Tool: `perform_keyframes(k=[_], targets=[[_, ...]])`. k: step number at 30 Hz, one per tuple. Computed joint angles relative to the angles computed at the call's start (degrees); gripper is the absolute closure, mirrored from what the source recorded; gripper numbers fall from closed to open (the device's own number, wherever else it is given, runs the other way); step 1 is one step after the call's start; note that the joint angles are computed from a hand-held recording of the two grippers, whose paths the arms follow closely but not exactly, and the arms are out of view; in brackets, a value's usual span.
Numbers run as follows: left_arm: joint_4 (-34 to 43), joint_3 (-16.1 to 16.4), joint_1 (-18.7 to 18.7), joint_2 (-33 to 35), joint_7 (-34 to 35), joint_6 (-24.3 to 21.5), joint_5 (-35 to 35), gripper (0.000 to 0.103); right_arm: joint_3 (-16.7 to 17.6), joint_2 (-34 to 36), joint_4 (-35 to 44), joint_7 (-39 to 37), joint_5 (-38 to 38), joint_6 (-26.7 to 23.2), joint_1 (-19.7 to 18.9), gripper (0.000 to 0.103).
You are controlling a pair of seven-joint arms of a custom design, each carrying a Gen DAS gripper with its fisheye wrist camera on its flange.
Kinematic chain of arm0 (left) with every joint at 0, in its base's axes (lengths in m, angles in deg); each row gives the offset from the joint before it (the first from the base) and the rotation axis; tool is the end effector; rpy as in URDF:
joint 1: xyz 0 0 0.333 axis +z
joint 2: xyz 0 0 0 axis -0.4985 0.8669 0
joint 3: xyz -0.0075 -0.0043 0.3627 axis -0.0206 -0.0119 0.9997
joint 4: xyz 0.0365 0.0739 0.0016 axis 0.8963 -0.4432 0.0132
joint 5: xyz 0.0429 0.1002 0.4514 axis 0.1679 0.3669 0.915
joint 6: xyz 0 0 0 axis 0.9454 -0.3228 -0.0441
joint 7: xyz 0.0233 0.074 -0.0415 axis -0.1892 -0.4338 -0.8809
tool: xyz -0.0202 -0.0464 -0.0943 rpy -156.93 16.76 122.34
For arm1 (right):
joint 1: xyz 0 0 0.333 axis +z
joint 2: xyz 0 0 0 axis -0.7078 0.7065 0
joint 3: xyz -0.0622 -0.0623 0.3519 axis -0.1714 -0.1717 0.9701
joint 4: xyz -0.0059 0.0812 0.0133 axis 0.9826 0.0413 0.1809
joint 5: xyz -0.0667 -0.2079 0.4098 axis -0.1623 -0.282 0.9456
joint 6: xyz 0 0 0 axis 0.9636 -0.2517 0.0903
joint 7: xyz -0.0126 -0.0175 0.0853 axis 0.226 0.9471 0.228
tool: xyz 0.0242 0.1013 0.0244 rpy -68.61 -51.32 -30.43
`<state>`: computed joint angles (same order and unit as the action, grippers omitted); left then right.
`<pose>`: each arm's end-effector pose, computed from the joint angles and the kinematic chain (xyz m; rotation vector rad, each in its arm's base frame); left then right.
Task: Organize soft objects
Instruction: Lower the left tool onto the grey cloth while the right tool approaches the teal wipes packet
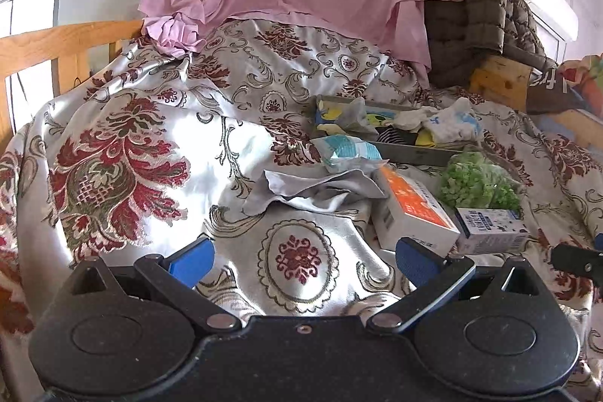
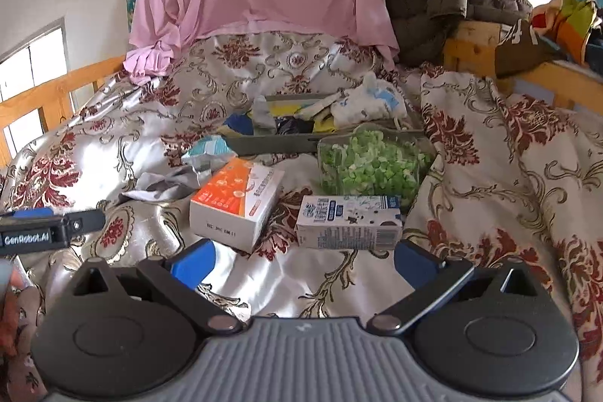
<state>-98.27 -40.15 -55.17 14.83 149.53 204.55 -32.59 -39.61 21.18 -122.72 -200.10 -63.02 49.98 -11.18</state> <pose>0.5946 -0.3033 0.4139 -1.4193 1.8490 -1.2167 0.5031 0.4392 0.4232 -1.4025 1.7718 -0.9825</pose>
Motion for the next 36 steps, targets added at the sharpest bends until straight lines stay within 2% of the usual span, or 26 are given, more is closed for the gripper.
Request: perform_keyframes(k=[6,10,14,16,21,26,28,36], targets=[[2.6,-0.9,1.5,2.7,-1.3,0.9,3.0,0.001,-0.4,0.5,0.2,0.3,0.3,1.9,-0.5,0.000],[4.0,-3.3,5.0,3.5,-5.6,-1.4,8.5,0.001,-1.0,1.6,1.1,0.3,1.0,3.6,-0.9,0.000],[4.9,-5.1,7.8,4.5,-10.7,-1.3,13.7,0.001,-1.8,3.6,3.0,-1.4,1.2,5.3,-1.1,0.000],[5.7,-5.1,8.1,5.0,-12.5,-1.5,15.1,0.001,-2.3,4.8,4.2,-2.8,0.8,5.7,-0.9,0.000],[8.1,-3.8,7.2,6.4,-16.0,-2.9,15.5,0.001,-4.3,7.8,7.9,0.1,-5.4,7.6,-0.5,0.000],[9.8,-3.0,6.9,7.6,-19.6,-3.3,15.5,0.001,-6.1,11.8,12.7,0.5,-9.7,6.8,-0.1,0.000],[10.6,-2.2,6.3,8.3,-19.8,-2.9,15.6,0.001,-6.5,12.4,13.1,1.0,-9.6,6.9,0.1,0.000],[16.0,-3.3,7.2,12.5,-21.9,-3.8,18.1,0.001,-6.8,12.2,12.2,4.0,-13.0,5.9,0.8,0.000]])
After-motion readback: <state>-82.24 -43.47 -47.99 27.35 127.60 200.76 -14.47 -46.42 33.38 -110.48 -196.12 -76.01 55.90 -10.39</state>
